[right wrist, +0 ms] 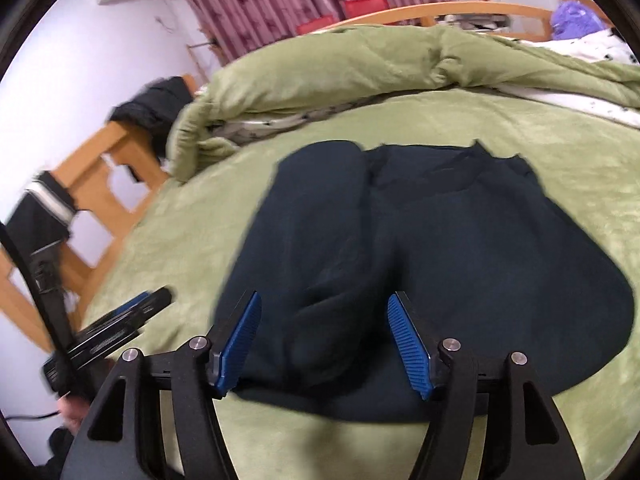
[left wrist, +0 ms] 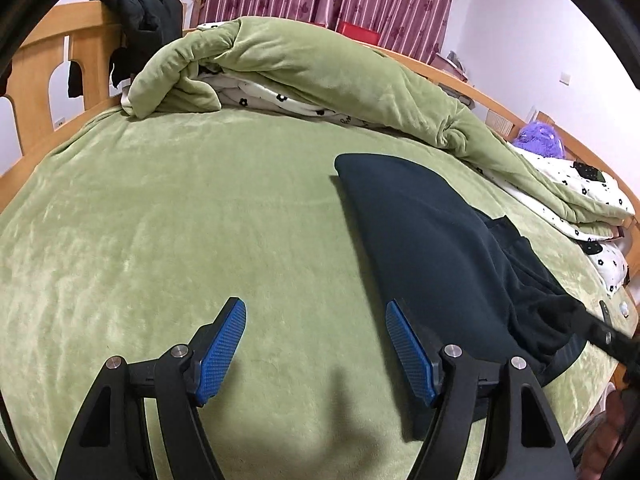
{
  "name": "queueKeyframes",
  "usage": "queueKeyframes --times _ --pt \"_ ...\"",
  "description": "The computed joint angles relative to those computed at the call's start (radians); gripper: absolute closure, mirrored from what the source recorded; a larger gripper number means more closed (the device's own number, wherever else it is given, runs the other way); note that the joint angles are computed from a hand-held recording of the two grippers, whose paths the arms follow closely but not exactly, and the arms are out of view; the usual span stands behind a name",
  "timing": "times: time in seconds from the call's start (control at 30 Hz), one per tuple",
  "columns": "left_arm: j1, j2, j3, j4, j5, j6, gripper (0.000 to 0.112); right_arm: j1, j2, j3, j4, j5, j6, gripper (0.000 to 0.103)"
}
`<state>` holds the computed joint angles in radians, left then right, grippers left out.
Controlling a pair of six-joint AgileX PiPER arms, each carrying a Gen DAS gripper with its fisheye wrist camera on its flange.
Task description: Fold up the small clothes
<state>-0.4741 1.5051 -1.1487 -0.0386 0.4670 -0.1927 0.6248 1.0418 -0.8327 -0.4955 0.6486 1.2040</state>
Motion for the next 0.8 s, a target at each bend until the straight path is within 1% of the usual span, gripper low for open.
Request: queueKeyframes --times 0.03,0.07,0.13,0.17,0.2,0.27,0.3,0.33,0.37,0.43,0.5,0.57,0.63,0.7,0.8 --pt "0.004 0.005 -0.008 -0.006 0.003 0.010 0.041 0.060 0.011 -0.007 -0.078 0.036 0.081 0.038" --pt "0.005 0.009 -0.014 -0.008 0.007 0.014 0.041 0.119 0.042 -0.021 -0.167 0.092 0.158 0.036" --pt "0.010 0.012 -0.020 -0.027 0.010 0.033 0.041 0.174 0.130 -0.071 -0.246 0.209 0.211 0.035" --pt "0.010 0.012 -0.021 -0.027 0.013 0.034 0.041 0.172 0.189 -0.101 -0.255 0.248 0.208 0.035" --pt "0.006 0.012 -0.022 -0.010 0.013 0.018 0.041 0.159 0.222 -0.116 -0.257 0.257 0.207 0.036" --pt "0.007 0.014 -0.021 0.005 0.010 0.006 0.041 0.119 0.273 -0.129 -0.284 0.238 0.239 0.039" --pt "0.008 0.018 -0.025 0.012 0.013 -0.003 0.041 0.093 0.288 -0.135 -0.283 0.220 0.234 0.048" --pt "0.012 0.022 -0.028 0.010 0.015 -0.001 0.041 0.067 0.304 -0.145 -0.279 0.200 0.222 0.065" --pt "0.014 0.025 -0.030 0.006 0.017 -0.003 0.041 0.039 0.322 -0.160 -0.262 0.178 0.187 0.073" --pt "0.019 0.035 -0.036 -0.003 0.021 -0.006 0.041 -0.006 0.335 -0.189 -0.230 0.125 0.091 0.083" --pt "0.020 0.044 -0.047 0.001 0.027 -0.021 0.041 0.013 0.300 -0.183 -0.318 0.138 0.117 0.087" --pt "0.016 0.053 -0.059 0.003 0.030 -0.032 0.041 0.037 0.227 -0.164 -0.416 0.160 0.148 0.089" --pt "0.006 0.063 -0.073 0.025 0.034 -0.058 0.041 0.031 0.145 -0.149 -0.426 0.177 0.135 0.090" --pt "-0.009 0.072 -0.085 0.049 0.036 -0.084 0.041 0.058 0.069 -0.136 -0.466 0.273 0.159 0.090" --pt "-0.029 0.085 -0.096 0.067 0.040 -0.096 0.041 0.096 -0.071 -0.055 -0.533 0.434 0.191 0.090"
